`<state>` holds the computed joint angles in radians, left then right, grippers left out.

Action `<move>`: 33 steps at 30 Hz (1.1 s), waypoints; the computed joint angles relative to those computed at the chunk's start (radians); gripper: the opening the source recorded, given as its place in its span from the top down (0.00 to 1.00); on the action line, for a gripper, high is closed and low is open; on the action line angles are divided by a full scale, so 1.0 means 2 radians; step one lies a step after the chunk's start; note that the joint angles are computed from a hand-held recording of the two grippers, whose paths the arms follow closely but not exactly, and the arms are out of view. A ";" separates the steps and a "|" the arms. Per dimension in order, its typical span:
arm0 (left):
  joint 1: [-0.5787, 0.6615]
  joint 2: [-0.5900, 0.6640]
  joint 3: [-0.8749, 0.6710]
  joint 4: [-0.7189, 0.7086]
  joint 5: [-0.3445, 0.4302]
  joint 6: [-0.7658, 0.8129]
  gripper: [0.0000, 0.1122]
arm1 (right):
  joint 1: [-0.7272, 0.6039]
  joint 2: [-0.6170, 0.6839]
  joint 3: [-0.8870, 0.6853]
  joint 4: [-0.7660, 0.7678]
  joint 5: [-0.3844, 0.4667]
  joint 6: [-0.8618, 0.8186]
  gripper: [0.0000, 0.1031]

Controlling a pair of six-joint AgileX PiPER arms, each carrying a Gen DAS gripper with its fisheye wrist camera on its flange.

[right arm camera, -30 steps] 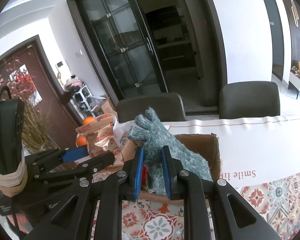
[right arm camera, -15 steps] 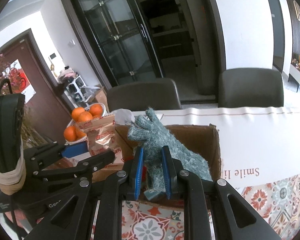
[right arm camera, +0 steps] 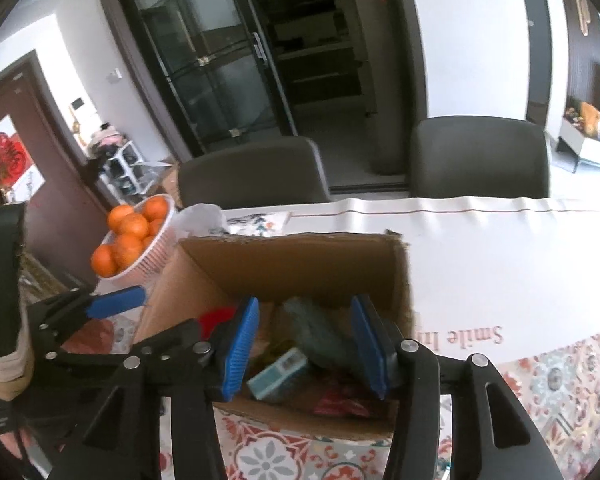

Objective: Organize soft objects
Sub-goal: 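Open the left tool over the box while the right tool releases the glove inside, then withdraw both tools toward the white plush bunny and red snack packet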

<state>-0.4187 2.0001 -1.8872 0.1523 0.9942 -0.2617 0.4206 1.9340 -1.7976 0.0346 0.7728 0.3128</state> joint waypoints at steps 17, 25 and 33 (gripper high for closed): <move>-0.043 -0.119 0.122 0.055 -0.002 -0.105 0.29 | 0.031 -0.109 0.100 -0.095 0.023 0.101 0.32; -0.068 -0.180 0.191 0.084 0.001 -0.163 0.29 | 0.049 -0.157 0.151 -0.099 0.020 0.118 0.32; -0.100 -0.226 0.251 0.116 0.013 -0.232 0.29 | 0.073 -0.200 0.210 -0.117 0.009 0.149 0.32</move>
